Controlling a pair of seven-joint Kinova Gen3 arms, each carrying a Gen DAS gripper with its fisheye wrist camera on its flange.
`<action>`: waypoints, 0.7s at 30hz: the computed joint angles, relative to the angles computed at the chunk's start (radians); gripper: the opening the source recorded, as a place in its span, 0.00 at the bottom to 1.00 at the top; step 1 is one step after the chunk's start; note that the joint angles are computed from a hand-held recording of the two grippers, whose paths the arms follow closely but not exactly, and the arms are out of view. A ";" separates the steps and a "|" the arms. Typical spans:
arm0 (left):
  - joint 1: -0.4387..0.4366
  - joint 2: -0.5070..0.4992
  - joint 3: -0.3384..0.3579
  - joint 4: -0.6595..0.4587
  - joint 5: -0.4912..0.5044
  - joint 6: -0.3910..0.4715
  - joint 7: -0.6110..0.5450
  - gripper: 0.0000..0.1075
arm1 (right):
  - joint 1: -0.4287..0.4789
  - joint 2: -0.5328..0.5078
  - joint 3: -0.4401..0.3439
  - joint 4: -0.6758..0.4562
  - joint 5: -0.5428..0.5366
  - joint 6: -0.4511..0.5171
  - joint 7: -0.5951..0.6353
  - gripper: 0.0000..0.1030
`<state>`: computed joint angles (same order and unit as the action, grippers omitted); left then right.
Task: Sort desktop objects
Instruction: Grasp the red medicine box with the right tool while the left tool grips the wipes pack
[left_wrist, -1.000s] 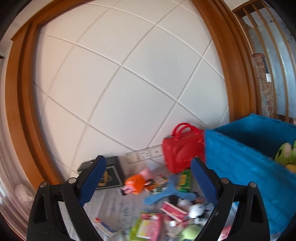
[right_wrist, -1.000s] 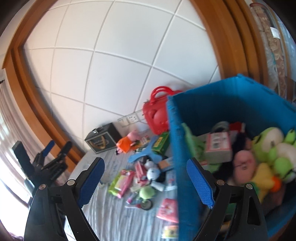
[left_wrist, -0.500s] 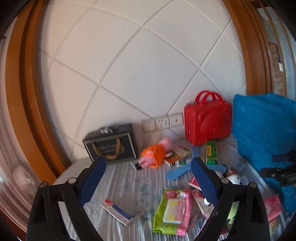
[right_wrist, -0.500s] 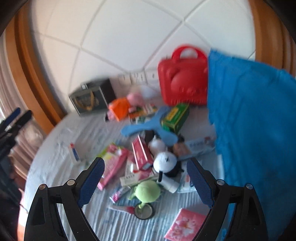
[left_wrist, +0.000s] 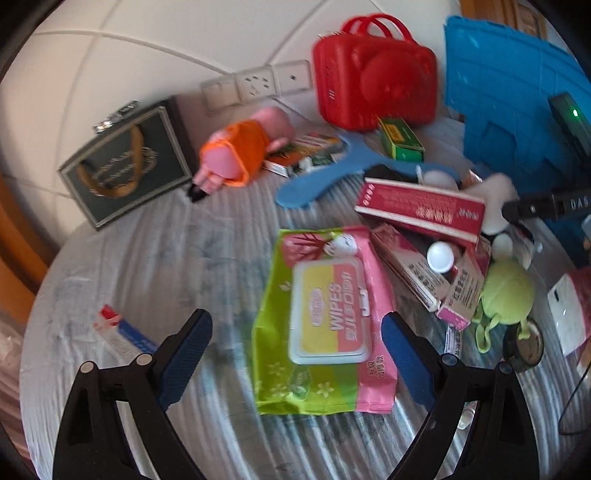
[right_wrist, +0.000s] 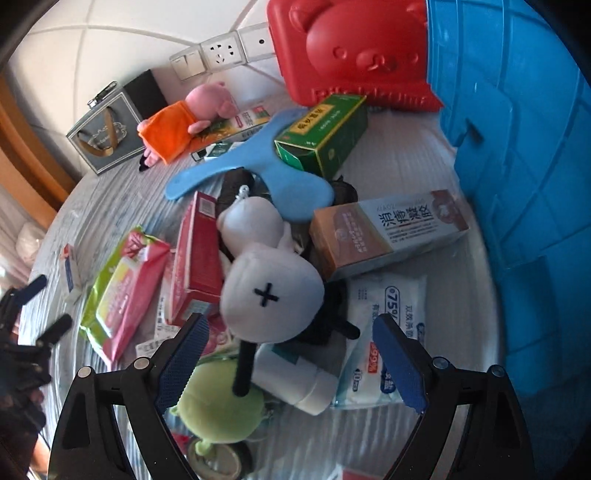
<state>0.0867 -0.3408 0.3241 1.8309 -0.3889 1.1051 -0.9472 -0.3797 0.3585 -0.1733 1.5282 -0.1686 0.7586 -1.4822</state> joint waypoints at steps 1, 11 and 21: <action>0.019 0.005 -0.036 0.016 0.031 -0.038 -0.034 0.87 | 0.003 0.002 -0.002 0.001 0.000 -0.002 0.009 0.89; 0.011 0.058 -0.106 0.028 0.094 -0.135 -0.145 0.87 | 0.013 -0.010 0.001 0.009 -0.014 -0.047 0.023 0.89; 0.004 0.040 -0.192 0.072 0.226 -0.163 -0.248 0.87 | -0.037 0.002 -0.065 -0.050 -0.015 -0.063 0.185 0.93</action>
<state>0.0905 -0.3013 0.1324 1.9032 -0.1627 0.9418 -1.1949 -0.4163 0.3604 -0.2388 1.4783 -0.1834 0.6956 -1.2972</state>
